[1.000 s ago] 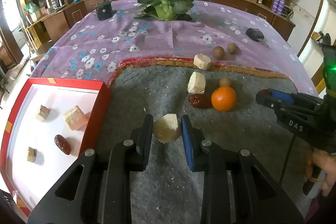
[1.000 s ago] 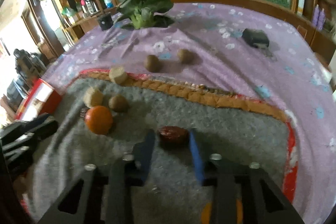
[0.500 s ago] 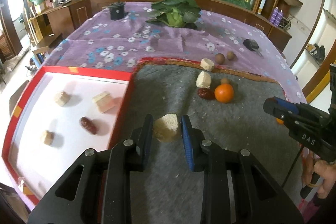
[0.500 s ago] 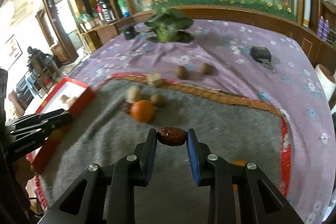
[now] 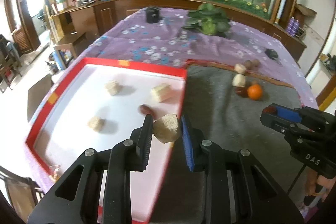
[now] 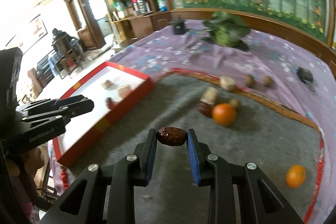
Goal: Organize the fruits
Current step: 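Grasp a second red date with the right tool, then carry the cake piece and date over the white tray and open both tools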
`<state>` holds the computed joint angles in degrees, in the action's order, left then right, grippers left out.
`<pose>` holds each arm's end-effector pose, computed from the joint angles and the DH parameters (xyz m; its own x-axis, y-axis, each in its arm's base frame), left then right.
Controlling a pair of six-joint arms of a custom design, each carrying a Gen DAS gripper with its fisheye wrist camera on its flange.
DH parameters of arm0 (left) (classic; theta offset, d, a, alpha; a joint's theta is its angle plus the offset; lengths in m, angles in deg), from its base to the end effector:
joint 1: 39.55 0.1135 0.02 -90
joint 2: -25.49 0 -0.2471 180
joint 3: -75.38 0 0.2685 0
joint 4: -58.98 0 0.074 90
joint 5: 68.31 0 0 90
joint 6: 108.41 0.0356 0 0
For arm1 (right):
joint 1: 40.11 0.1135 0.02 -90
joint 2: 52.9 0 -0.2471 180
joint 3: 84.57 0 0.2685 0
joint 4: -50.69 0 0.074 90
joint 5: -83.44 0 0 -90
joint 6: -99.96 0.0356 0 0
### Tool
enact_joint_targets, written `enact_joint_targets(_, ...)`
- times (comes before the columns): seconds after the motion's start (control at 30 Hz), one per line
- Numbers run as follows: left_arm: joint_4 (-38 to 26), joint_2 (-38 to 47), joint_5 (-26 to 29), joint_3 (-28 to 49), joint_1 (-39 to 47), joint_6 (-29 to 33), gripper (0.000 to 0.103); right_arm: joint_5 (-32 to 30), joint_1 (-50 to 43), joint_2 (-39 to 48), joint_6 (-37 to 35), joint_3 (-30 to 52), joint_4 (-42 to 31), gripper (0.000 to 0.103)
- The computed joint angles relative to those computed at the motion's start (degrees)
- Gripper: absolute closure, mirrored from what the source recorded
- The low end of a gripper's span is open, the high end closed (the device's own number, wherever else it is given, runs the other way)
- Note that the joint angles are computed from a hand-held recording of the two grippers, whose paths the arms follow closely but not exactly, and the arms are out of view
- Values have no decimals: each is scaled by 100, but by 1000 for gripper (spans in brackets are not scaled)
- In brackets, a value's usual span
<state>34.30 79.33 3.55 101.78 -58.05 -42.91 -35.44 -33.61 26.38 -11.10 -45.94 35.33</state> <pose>0.1730 -0.0462 0.1042 -0.7310 -0.1710 -0.6606 -0.2010 0.9791 -0.0310 0.2331 0.0439 0.0942 -0.6368 -0.3892 -0.6656 -0.6389 0.7496 0.1728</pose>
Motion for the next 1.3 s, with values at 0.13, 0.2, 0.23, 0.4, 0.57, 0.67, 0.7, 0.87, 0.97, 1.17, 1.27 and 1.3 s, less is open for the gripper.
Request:
enact_joint_targets(0.13, -146, -431, 127, -263, 518, 241, 77, 156, 600, 59, 311, 34, 173, 75)
enact_joint_targets(0.2, -188, -581, 237, -364, 798, 391, 77, 270, 922, 137, 465, 71, 276, 75)
enact_joint_targets(0.23, -184, -621, 289, -406, 917, 454, 77, 305, 1054, 198, 531, 98, 327, 75)
enact_joint_targets(0.4, -228, -934, 627, -642, 1570, 800, 77, 487, 1637, 486, 785, 280, 486, 75)
enact_joint_targets(0.57, -311, -1137, 1075, -809, 2233, 1175, 77, 688, 2191, 823, 954, 575, 556, 75)
enact_joint_targets(0.67, -272, -1120, 1261, -877, 2538, 1331, 77, 767, 2448, 1032, 1025, 726, 594, 75)
enact_joint_targets(0.7, -237, -1103, 1289, -893, 2616, 1373, 77, 807, 2554, 1136, 1034, 804, 598, 75)
enact_joint_targets(0.87, 35, -780, 1457, -907, 2921, 1526, 77, 1003, 2898, 1485, 1053, 1021, 608, 75)
enact_joint_targets(0.97, 194, -591, 1515, -923, 2992, 1577, 77, 1086, 3071, 1781, 1064, 1187, 628, 75)
enact_joint_targets(1.17, 626, -100, 1418, -921, 2976, 1557, 77, 1259, 3310, 2250, 1063, 1424, 694, 75)
enact_joint_targets(1.27, 753, 77, 1342, -911, 2960, 1550, 77, 1320, 3379, 2383, 1054, 1495, 756, 75)
enact_joint_targets(1.3, 793, 158, 1331, -896, 2961, 1521, 77, 1351, 3399, 2415, 1034, 1510, 779, 75)
